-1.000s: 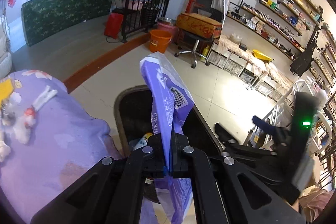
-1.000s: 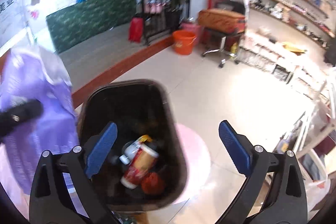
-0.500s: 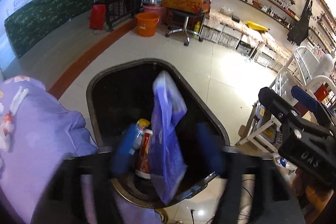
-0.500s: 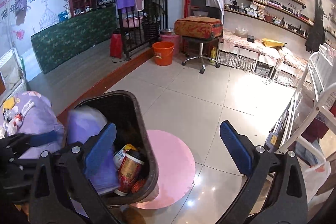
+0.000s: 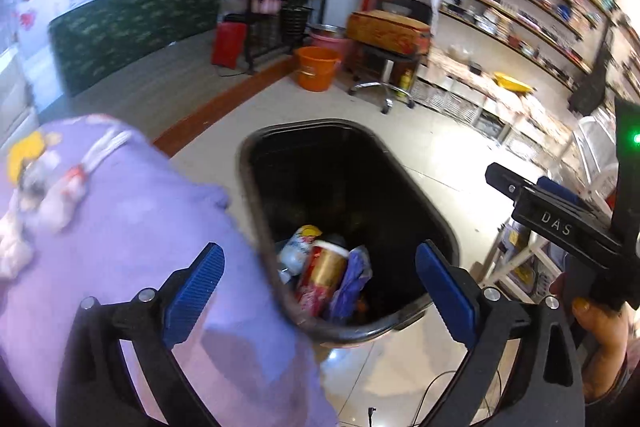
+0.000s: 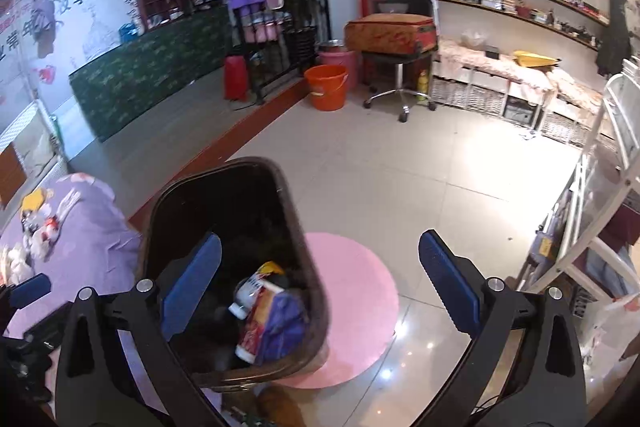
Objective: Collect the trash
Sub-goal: 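Return the left tool to the table and grasp the green box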
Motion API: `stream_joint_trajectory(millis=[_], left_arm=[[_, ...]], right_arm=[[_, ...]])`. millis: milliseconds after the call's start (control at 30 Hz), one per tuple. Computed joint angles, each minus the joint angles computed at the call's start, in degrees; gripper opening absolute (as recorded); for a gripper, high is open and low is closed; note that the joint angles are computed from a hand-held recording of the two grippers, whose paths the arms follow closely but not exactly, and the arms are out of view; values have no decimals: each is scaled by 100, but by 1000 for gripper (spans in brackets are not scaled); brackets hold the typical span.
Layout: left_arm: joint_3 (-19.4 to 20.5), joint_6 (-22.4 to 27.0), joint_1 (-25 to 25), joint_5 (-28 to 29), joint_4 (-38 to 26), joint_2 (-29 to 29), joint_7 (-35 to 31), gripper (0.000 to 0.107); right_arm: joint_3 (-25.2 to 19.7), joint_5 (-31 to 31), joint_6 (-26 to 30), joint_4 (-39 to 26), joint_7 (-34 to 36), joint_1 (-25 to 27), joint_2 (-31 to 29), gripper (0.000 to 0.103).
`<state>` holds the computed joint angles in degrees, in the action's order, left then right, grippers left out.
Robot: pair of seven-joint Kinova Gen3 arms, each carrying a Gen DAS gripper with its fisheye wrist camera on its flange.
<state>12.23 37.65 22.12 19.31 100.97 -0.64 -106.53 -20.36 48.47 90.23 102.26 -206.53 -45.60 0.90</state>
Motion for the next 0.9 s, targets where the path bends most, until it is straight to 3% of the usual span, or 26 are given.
stream_joint_trajectory(millis=[167, 400, 600, 767, 900], left_arm=[[-240, -9, -261, -15, 293, -336, 374, 97], [-474, -153, -704, -553, 773, -830, 1150, 97], [-819, -174, -1334, -937, 1137, -1266, 1597, 97], [-1218, 66, -1874, -1065, 1156, -1498, 1955, 97], [-1271, 364, -2427, -1387, 914, -1379, 2508, 97]], right_arm=[[58, 82, -402, -179, 263, -32, 207, 97], [212, 318, -972, -578, 843, -254, 581, 97], [439, 356, -1851, -860, 1360, -360, 828, 97], [635, 302, -2305, -1282, 1955, -491, 1146, 97], [801, 210, -2499, -1667, 2395, -648, 1388, 97]])
